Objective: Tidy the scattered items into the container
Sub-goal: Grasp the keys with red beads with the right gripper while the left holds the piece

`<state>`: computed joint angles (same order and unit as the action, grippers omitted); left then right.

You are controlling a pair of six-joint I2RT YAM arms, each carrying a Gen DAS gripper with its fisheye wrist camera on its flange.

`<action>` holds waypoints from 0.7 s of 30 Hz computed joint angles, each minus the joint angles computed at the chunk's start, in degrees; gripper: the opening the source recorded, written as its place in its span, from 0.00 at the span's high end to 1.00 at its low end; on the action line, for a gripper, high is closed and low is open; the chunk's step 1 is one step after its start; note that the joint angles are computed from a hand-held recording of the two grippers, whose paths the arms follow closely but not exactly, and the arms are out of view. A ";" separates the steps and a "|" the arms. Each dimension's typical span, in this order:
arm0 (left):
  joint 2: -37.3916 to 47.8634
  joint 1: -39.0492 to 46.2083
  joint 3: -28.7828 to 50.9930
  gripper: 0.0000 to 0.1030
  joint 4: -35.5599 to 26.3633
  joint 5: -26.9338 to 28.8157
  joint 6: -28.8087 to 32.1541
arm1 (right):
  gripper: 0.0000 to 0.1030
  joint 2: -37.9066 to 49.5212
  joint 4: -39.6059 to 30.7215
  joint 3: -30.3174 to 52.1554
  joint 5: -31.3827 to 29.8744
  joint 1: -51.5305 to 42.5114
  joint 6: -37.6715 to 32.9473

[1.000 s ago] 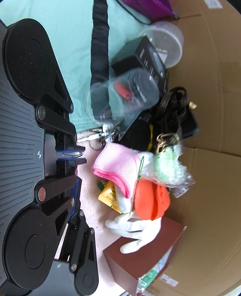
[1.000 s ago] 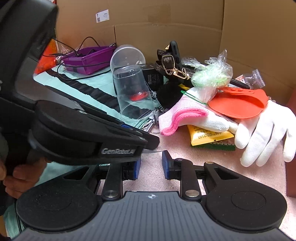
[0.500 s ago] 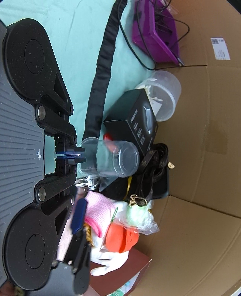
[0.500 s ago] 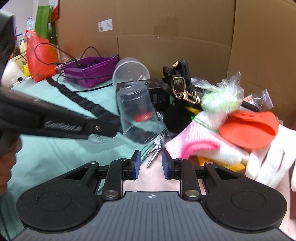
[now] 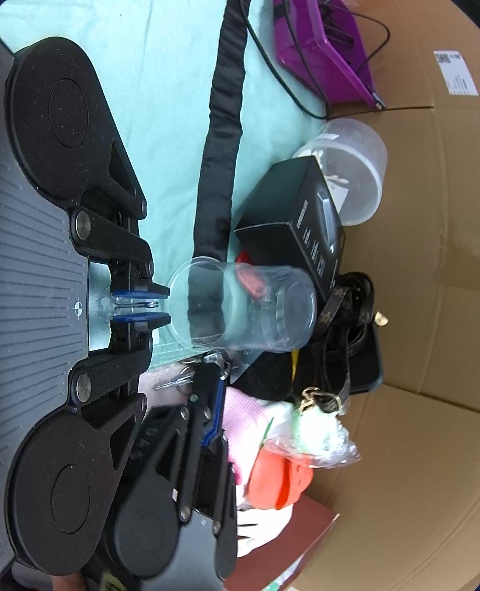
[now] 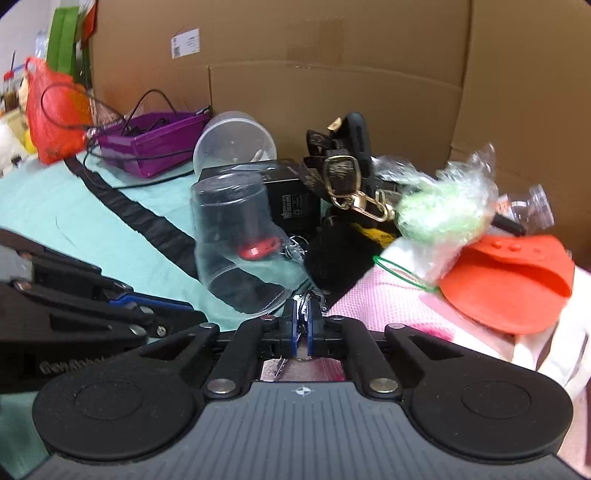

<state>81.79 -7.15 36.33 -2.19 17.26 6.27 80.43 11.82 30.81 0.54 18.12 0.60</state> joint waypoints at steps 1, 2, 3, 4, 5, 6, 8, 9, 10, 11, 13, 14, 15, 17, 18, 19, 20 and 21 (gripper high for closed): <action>-0.44 -0.46 -0.53 0.94 0.29 -0.73 0.56 | 0.96 -0.77 -0.48 -0.27 -0.38 -0.29 0.14; -0.93 -0.85 -0.93 1.00 0.40 -1.18 1.01 | 0.96 -1.73 -1.10 -0.55 -1.12 -0.67 0.40; -1.44 -1.03 -1.24 1.00 0.34 -1.27 1.32 | 0.96 -3.03 -1.81 -1.01 -2.26 -1.26 0.68; -1.95 -1.12 -1.49 1.00 0.18 -1.23 1.46 | 0.96 -4.37 -2.50 -1.50 -3.27 -1.69 0.88; -2.44 -1.18 -1.68 1.00 -0.05 -1.18 1.50 | 0.96 -5.97 -3.13 -2.19 -4.22 -2.13 0.89; -2.94 -1.30 -1.87 1.00 -0.29 -1.19 1.47 | 0.96 -7.70 -3.94 -2.89 -4.97 -2.54 0.90; -3.92 -1.49 -2.14 1.00 -1.06 -0.90 1.47 | 0.96 -11.59 -5.90 -4.39 -5.89 -3.19 0.74; -4.60 -1.60 -2.37 1.00 -1.54 -0.62 1.47 | 0.96 -13.37 -7.07 -4.95 -6.22 -3.50 0.72; -5.47 -1.73 -2.74 1.00 -1.98 -0.25 1.48 | 0.96 -15.42 -8.29 -5.64 -6.45 -3.81 0.65; -6.45 -1.90 -3.11 1.00 -2.52 0.15 1.51 | 0.96 -17.40 -9.51 -6.32 -6.84 -4.26 0.51; -8.73 -2.57 -4.06 1.00 -3.49 0.44 1.51 | 0.96 -22.14 -12.74 -7.92 -7.95 -5.36 0.15; -9.98 -3.12 -4.57 1.00 -4.01 0.32 1.54 | 0.96 -24.53 -14.54 -8.63 -8.31 -5.79 0.16; -11.32 -3.75 -5.11 1.00 -4.57 0.22 1.56 | 0.96 -27.12 -16.44 -9.43 -8.56 -6.25 0.08; -14.32 -5.29 -6.33 1.00 -5.85 0.36 1.65 | 0.96 -32.80 -20.95 -10.81 -8.61 -7.27 -0.13; -15.67 -6.13 -6.88 1.00 -6.52 0.50 1.69 | 0.96 -35.60 -23.43 -11.30 -8.42 -7.73 -0.10; -16.93 -7.02 -7.40 1.00 -7.16 0.40 1.75 | 0.96 -38.17 -25.82 -11.54 -8.21 -8.11 0.10; -18.11 -8.04 -7.98 1.00 -7.62 -0.21 1.72 | 0.96 -40.68 -27.98 -11.77 -8.02 -8.43 0.33; -19.10 -9.11 -8.50 1.00 -8.04 -1.05 1.68 | 0.96 -43.65 -30.38 -12.16 -8.16 -9.17 0.22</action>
<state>62.69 -16.26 27.83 -10.23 16.21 7.95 36.78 -18.55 18.65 -7.62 8.95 0.82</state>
